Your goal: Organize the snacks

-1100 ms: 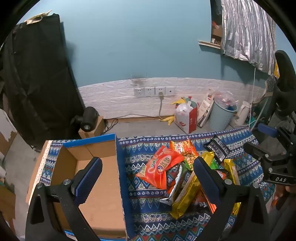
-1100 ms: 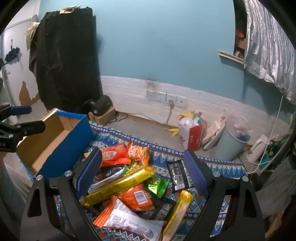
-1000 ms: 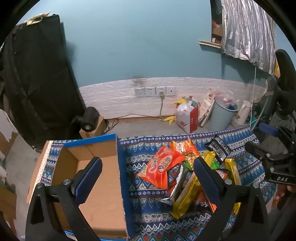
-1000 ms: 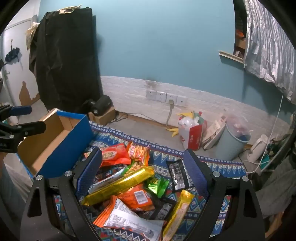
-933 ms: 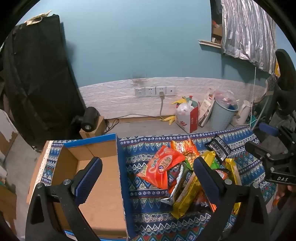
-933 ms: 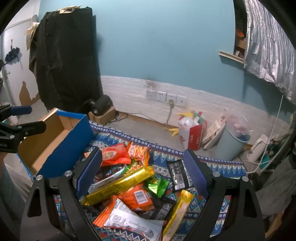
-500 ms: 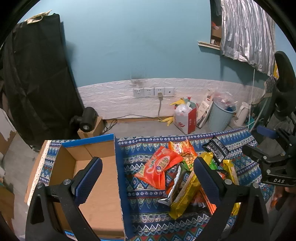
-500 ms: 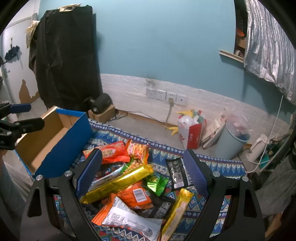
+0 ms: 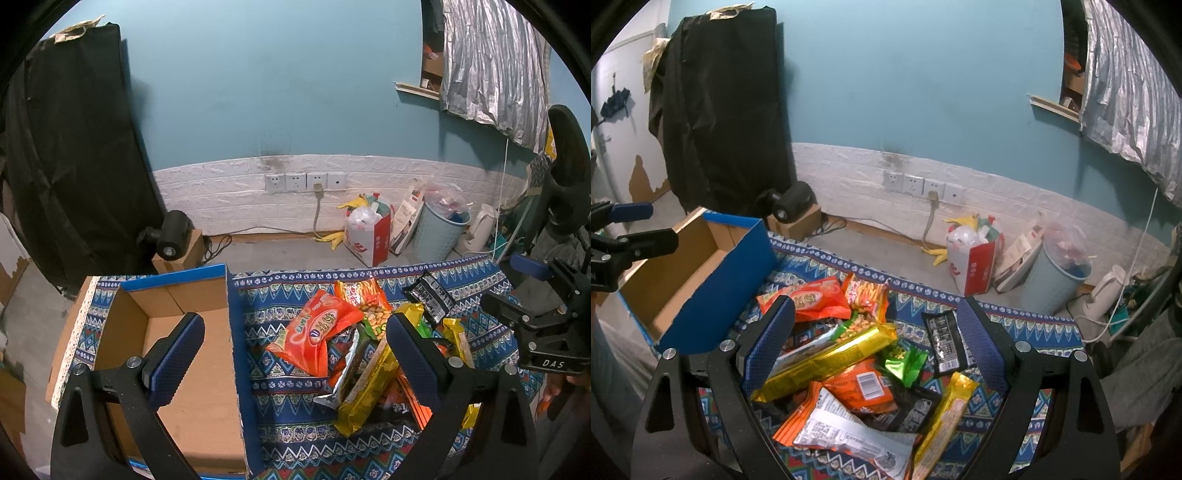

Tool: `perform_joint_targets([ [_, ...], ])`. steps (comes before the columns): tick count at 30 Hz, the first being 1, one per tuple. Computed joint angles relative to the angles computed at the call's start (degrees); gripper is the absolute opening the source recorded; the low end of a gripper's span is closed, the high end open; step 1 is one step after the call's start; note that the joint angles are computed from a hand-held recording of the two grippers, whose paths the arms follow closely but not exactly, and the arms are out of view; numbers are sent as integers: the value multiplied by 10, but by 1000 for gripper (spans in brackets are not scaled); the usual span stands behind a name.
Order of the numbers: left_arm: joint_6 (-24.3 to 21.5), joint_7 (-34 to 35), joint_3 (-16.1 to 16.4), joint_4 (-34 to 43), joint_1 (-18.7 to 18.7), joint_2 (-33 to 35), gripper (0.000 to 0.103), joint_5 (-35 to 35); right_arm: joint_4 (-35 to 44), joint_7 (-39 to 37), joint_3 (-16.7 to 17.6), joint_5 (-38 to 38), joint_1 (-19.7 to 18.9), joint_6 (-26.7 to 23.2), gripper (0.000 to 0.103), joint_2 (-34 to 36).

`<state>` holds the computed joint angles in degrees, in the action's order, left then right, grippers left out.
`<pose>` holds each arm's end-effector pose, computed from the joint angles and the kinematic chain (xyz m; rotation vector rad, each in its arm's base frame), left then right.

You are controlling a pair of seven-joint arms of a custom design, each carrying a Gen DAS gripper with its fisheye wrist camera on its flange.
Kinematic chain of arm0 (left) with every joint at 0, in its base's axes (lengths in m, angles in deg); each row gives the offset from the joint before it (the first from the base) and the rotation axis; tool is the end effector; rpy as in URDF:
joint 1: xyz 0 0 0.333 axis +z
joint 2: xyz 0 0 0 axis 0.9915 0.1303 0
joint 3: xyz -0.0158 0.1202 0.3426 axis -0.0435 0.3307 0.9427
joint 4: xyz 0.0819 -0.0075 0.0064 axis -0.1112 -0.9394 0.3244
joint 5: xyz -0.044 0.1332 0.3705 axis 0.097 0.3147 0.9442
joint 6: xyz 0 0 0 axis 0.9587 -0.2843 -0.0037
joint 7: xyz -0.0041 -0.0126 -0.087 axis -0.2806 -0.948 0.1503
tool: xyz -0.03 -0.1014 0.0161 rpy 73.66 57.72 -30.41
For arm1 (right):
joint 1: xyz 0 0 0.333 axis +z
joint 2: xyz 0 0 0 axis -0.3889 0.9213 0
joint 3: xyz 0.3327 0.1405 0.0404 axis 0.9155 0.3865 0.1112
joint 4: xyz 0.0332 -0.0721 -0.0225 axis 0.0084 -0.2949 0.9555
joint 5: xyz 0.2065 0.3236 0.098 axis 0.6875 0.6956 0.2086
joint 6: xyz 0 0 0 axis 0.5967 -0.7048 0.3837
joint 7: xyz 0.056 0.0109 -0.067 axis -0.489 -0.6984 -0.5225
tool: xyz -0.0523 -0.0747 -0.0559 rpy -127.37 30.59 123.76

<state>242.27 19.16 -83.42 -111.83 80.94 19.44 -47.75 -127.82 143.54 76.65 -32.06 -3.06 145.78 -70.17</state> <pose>0.5817 -0.1153 0.5491 -1.7764 1.6871 -0.7023 0.6397 0.2351 0.5469 -2.0070 1.1849 -0.5464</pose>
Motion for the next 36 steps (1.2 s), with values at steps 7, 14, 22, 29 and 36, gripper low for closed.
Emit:
perform_joint_targets([
  [7, -1, 4, 0, -1, 1, 0, 100, -3, -3, 12, -6, -11, 5, 3, 88, -1],
  [14, 0, 6, 0, -1, 1, 0, 100, -3, 1, 18, -7, -14, 2, -4, 88, 1],
  [22, -1, 4, -1, -2, -1, 0, 100, -3, 1, 19, -6, -17, 2, -3, 88, 2],
  [29, -1, 7, -1, -1, -1, 0, 100, -5, 2, 20, -7, -19, 2, -3, 88, 1],
  [36, -1, 8, -1, -2, -1, 0, 100, -6, 2, 20, -6, -18, 2, -4, 88, 1],
])
